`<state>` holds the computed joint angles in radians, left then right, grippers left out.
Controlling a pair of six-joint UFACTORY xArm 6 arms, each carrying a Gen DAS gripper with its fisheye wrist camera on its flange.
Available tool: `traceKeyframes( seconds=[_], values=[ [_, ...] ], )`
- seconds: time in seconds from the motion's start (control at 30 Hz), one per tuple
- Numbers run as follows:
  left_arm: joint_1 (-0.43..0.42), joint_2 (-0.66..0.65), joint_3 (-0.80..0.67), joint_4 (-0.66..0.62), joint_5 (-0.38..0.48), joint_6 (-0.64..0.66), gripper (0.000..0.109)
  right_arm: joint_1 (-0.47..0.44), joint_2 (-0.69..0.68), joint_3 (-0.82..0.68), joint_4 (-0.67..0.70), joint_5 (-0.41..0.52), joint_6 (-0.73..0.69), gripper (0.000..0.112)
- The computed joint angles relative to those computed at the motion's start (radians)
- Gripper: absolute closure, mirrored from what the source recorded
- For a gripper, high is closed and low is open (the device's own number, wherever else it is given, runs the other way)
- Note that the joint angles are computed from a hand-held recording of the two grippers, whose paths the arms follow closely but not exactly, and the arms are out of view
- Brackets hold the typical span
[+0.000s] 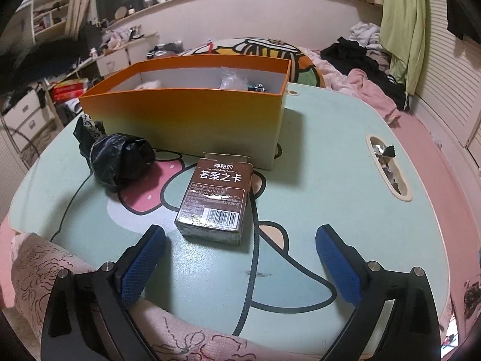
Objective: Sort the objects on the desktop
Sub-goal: 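Grasp the clear plastic bag inside the orange box with the left gripper, then carry the clear plastic bag out and drop it beside the card box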
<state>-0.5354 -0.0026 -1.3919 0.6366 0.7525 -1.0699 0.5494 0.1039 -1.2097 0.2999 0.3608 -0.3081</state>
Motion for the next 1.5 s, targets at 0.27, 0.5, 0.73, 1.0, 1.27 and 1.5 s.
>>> traceKeyframes(
  seconds=[0.27,0.5,0.73,1.0,1.27,1.5],
  values=[
    [0.112,0.460,-0.556,-0.430,0.276,0.318,0.049,0.002,-0.002,0.002,-0.005,0.000,0.006,0.012],
    [0.119,0.287,-0.296,-0.397,0.070,0.198,0.082,-0.002,0.015,-0.021,0.017,0.008,-0.017,0.011],
    [0.001,-0.188,0.202,-0.095,-0.150,-0.102,0.082,-0.002,0.021,-0.025,0.018,0.006,-0.018,0.011],
    [-0.074,-0.036,0.139,-0.128,-0.127,0.039,0.079,-0.001,0.024,-0.028,0.021,0.006,-0.019,0.010],
    [-0.104,-0.164,0.222,0.159,-0.028,-0.251,0.024,-0.001,0.027,-0.030,0.018,0.006,-0.017,0.010],
    [-0.196,-0.252,0.303,0.143,0.242,-0.188,0.024,-0.001,0.029,-0.033,0.020,0.008,-0.021,0.010]
  ],
)
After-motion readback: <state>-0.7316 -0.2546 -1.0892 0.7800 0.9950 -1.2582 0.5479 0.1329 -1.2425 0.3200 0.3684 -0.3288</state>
